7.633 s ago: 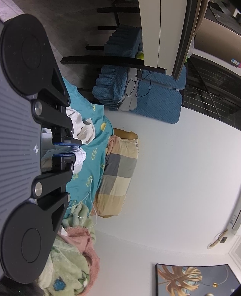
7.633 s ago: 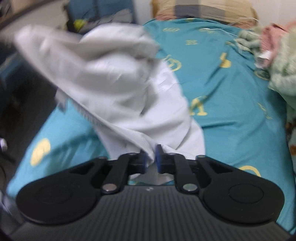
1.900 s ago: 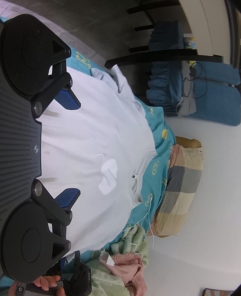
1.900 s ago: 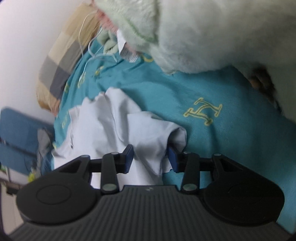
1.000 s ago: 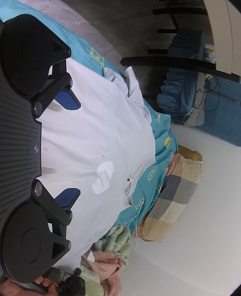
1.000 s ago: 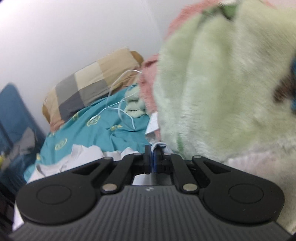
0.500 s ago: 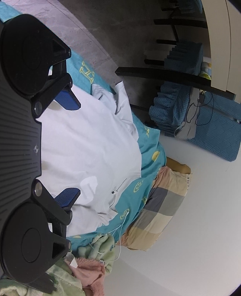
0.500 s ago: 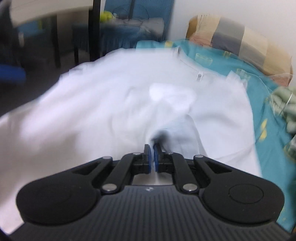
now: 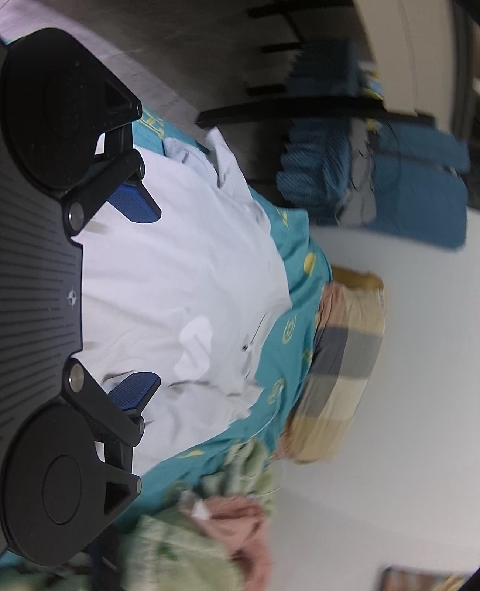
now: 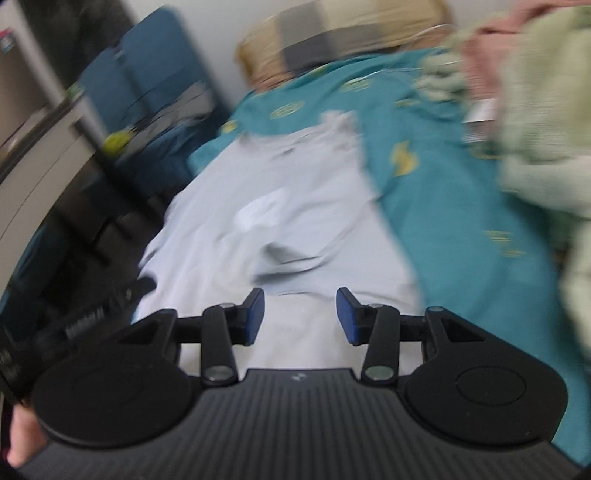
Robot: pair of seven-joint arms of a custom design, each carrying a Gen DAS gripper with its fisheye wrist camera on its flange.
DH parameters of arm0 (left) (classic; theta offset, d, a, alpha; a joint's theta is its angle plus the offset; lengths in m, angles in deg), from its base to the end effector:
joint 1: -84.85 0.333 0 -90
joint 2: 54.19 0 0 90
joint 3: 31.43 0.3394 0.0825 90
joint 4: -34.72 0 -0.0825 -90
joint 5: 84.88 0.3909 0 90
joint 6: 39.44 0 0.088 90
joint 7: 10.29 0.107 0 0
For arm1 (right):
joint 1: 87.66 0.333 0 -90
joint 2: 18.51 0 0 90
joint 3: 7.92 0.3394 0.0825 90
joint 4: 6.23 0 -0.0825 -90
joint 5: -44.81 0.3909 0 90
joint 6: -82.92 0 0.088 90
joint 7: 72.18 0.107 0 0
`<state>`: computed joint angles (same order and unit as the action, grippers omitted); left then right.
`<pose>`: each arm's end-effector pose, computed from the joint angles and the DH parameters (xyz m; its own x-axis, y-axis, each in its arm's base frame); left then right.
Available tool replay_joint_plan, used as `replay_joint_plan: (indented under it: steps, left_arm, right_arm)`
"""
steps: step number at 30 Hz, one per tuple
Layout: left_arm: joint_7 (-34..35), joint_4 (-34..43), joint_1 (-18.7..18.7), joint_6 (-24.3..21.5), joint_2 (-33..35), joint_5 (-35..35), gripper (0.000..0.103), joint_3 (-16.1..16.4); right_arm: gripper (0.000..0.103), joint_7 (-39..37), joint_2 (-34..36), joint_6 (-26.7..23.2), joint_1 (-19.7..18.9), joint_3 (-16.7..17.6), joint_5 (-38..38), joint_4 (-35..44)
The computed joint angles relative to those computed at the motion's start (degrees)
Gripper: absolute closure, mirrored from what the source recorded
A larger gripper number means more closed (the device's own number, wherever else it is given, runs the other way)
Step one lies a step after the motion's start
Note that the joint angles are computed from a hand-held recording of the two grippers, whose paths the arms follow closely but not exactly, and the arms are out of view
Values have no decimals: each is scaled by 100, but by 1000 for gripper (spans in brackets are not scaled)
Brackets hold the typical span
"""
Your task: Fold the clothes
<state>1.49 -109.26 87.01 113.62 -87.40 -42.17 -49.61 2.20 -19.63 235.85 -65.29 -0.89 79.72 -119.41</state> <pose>0.3930 -0.1533 0.5568 0.4056 -0.8985 0.1678 -0.4822 -0.3663 -0.7958 0.5340 0.2821 0.5753 0.4384 -0.8180 -0.3724 -0.7663 -0.1236 -0.6305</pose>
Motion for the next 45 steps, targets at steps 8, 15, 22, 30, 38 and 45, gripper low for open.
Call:
replay_joint_plan:
  steps: [8,15,22,30,38,45]
  left_arm:
    - [435,899,-127,-8,1112,845,27,-402]
    - [591,2992,-384,34,3387,1674,40,-318]
    - [1215,4142,-799,-138,4788,938,60,129]
    - [1288,4064,-1379,177,4830,1429,98,835]
    - [224,3325,-1224,1722,3944,1426,99,1328]
    - [276,2693,-465,2712,3324,441,99,1430]
  right_arm:
    - [56,716,54,1311,-179,-121,104,-85]
    - [55,491,227,1901,-307,-134,620,-97]
    - [55,286,557,1634,-465,-77,1108,182]
    - [55,388,775,1312,-576,3,1150,366]
    - [55,504,628,1268,-564,-24,1026,236]
    - [55,565,650,1180,-498,-30,809,278]
